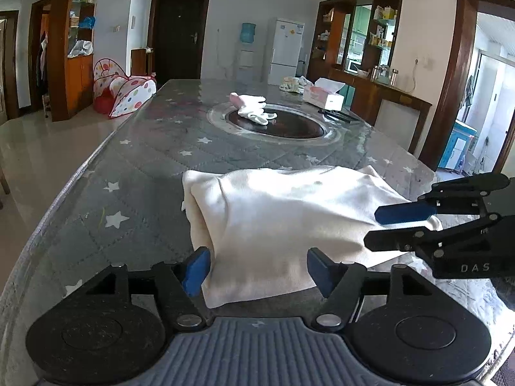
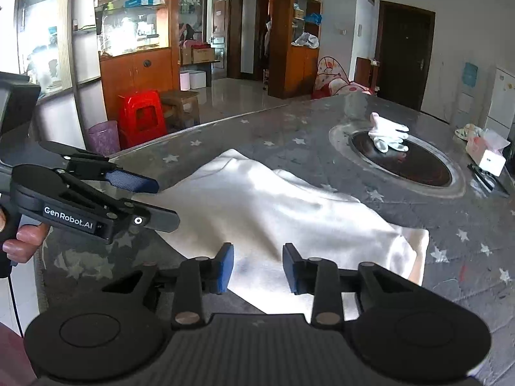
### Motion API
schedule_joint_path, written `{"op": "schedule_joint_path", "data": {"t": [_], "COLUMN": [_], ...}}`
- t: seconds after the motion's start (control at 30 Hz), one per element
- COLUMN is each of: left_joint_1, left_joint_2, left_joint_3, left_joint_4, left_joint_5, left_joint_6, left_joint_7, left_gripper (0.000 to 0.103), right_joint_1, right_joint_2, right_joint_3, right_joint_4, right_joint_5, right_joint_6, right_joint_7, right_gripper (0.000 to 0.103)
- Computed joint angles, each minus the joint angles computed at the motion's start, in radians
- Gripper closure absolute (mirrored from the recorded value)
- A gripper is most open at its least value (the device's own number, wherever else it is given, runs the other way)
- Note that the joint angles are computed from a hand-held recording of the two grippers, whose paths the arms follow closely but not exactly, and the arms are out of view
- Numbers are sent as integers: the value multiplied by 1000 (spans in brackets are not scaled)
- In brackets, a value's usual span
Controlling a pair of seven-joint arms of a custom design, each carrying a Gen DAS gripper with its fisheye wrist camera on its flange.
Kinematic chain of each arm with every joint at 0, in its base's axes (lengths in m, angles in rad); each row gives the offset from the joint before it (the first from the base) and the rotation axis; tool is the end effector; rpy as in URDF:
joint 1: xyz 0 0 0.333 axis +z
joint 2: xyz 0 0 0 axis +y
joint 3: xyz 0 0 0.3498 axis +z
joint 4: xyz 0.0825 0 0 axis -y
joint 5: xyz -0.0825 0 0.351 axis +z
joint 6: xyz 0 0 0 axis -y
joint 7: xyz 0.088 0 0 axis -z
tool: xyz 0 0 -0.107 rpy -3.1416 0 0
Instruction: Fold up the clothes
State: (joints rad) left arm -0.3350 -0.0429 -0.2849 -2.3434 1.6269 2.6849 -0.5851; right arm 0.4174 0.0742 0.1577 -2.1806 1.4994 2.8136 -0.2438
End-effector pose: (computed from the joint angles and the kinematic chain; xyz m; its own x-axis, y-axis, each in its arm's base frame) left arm 0.3746 -0.3075 0.4211 0.0470 -0.9911 0.1242 -0.5748 -0.1285 -0.8081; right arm 0.4762 0.2489 0.4386 0.8548 -0.5182 0.0298 -0.2970 -0.5354 -0.7906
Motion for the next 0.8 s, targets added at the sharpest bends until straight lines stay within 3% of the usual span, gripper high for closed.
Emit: {"op": "schedule_joint_path", "data": {"t": [0.53, 0.63, 0.8], "left_joint_1": [-27, -32, -33], "left_joint_2": [-39, -37, -32], "left_joint_3": [-29, -32, -30], "left_joint_4": [-15, -13, -17], "left_joint_5": [-80, -106, -167], "left_joint_6": [-74, -83, -80], "left_joint_7": [68, 87, 104], "left_gripper": [1, 0, 0], "right_joint_1": [10, 11, 14], "right_joint_2": [-22, -24, -13], "right_joint_3": [-1, -3, -5], "right_joint_4": [-40, -45, -44], "right_joint_5": [118, 145, 186], "right_joint_6": [7, 5, 5], "right_joint_7": [-93, -126, -184], "right_gripper": [50, 38, 31]}}
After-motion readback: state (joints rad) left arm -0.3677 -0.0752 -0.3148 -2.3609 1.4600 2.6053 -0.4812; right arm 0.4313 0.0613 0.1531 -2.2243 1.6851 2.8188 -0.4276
